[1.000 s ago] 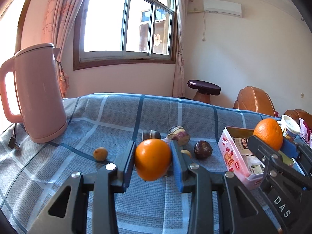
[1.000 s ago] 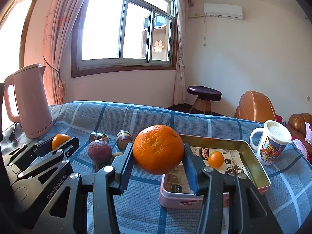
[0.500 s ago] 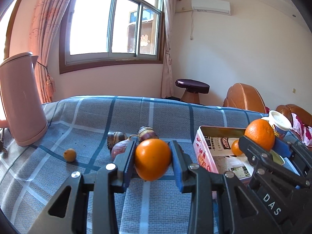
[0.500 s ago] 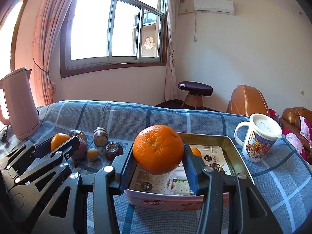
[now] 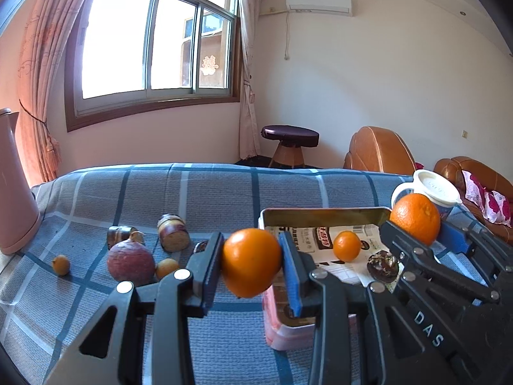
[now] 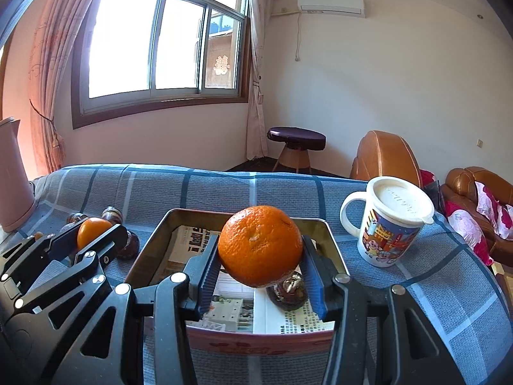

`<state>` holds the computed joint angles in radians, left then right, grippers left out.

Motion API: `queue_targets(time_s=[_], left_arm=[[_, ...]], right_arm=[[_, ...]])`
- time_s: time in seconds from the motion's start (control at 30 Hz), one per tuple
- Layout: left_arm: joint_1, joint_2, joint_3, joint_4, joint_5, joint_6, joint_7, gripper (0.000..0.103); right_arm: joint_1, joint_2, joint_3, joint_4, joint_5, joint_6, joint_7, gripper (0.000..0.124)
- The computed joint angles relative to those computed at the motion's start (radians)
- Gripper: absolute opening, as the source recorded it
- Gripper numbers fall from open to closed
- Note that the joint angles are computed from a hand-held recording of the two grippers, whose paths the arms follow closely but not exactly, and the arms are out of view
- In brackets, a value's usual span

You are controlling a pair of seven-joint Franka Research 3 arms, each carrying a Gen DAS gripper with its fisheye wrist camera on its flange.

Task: Organize fruits
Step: 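Carry both oranges over the tin and open the left tool to drop its orange, then lower the large orange into the tin and open the right tool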

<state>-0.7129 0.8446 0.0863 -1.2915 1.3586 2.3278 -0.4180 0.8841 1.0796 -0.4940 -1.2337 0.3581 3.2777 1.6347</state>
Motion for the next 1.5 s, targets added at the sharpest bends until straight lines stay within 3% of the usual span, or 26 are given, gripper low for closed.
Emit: queue_targets(time_s=[0.17, 0.47, 0.83, 1.03, 1.17, 1.37, 1.5], left_arm=[[0.007, 0.056, 0.000, 0.091, -0.033, 0.020, 0.059, 0.037], [0.010, 0.170, 0.023, 0.271, -0.169, 0.060, 0.215, 0.037], [0.028, 0.282, 0.032, 0.449, -0.396, 0.052, 0.423, 0.037], [0.036, 0.312, 0.036, 0.495, -0.483, 0.042, 0.489, 0.037], [0.039, 0.320, 0.039, 0.506, -0.520, 0.040, 0.509, 0.038], [0.008, 0.304, 0.073, 0.483, -0.495, 0.000, 0.483, 0.045], [0.005, 0.261, 0.075, 0.410, -0.459, 0.037, 0.441, 0.046]], right_arm=[[-0.026, 0.024, -0.012, 0.045, -0.028, -0.059, 0.030, 0.050], [-0.116, 0.045, 0.047, 0.130, -0.144, -0.155, 0.106, 0.050], [-0.261, 0.066, 0.259, 0.255, -0.289, -0.301, 0.082, 0.050], [-0.279, 0.074, 0.286, 0.277, -0.353, -0.313, 0.106, 0.051], [-0.319, 0.079, 0.356, 0.297, -0.360, -0.329, 0.060, 0.051], [-0.357, 0.086, 0.431, 0.311, -0.327, -0.323, -0.012, 0.051], [-0.378, 0.089, 0.468, 0.317, -0.295, -0.324, -0.060, 0.051]])
